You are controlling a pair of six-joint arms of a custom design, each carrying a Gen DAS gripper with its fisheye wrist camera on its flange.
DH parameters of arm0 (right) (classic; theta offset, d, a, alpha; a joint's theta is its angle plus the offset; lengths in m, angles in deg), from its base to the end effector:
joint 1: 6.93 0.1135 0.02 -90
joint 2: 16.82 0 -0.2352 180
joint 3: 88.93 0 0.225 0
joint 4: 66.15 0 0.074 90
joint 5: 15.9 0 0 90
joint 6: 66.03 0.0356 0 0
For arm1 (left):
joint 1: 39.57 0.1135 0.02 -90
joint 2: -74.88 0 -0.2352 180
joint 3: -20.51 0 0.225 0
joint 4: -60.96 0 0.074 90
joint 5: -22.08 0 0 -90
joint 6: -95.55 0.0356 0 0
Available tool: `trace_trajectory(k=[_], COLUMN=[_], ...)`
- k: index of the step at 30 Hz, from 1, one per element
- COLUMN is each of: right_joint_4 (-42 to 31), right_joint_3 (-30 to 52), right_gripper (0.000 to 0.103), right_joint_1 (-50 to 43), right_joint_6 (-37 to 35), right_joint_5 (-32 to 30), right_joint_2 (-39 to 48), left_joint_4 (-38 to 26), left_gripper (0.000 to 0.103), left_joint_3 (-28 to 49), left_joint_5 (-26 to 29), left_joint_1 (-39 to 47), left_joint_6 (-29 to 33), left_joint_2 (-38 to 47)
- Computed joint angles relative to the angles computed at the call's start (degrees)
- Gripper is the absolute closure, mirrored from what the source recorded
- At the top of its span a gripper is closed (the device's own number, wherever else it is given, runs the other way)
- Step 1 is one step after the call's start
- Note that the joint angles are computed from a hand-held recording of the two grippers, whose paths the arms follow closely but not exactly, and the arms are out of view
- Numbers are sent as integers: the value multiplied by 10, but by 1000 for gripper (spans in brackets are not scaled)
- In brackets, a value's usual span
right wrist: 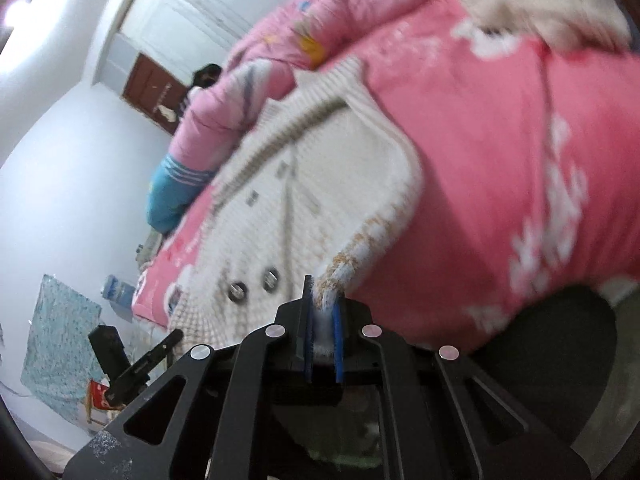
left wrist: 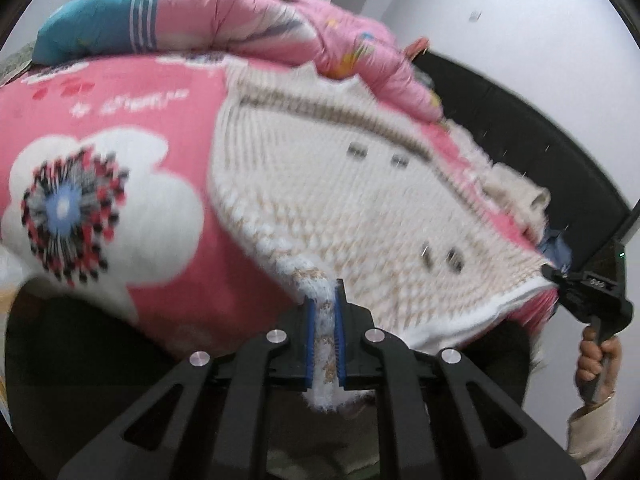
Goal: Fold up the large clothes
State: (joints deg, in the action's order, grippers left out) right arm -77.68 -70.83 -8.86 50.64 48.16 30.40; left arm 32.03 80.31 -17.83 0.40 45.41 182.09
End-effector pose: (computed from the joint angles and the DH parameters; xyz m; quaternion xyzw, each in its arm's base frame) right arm 0.1377 0.0109 0.1076 0.1279 0.8812 0.2864 0.3537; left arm 0.2204 0.1491 0.0784 0.0495 0.8996 -0.2533 0.3523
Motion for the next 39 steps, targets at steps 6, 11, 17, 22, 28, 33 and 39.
trace_trajectory(k=[6,11,17,22,28,33,39], right_joint_4=[84,92,68,60,-5,-30,-20], right_joint_3=[133,255,424,512,624,648,581], right_gripper=[97,97,97,97,96,77,38], right_joint_1=[7,-2,-4,-25,-3,3,10], right_joint_6=[-9,-27,-12,30,45,76,81], right_joint_5=[18,18,43,26,91,104,149], right_joint_2=[180,307,479,572,684,717,628], left_joint_4=[65,146,176,140,103,68,244], left_gripper=[96,96,95,95,91,81,35], left_joint_3=[52,123,241,369,451,480,318], left_joint_5=[22,-17,-65,-97,-96,-80,-85], left_joint_1=[-48,-95,-134,-161,-167,-165,-156], left_joint_6=[-127,-237,-309,-328,-324,-310,-312], left_joint_2=[-24,24,124,230,297,315,232])
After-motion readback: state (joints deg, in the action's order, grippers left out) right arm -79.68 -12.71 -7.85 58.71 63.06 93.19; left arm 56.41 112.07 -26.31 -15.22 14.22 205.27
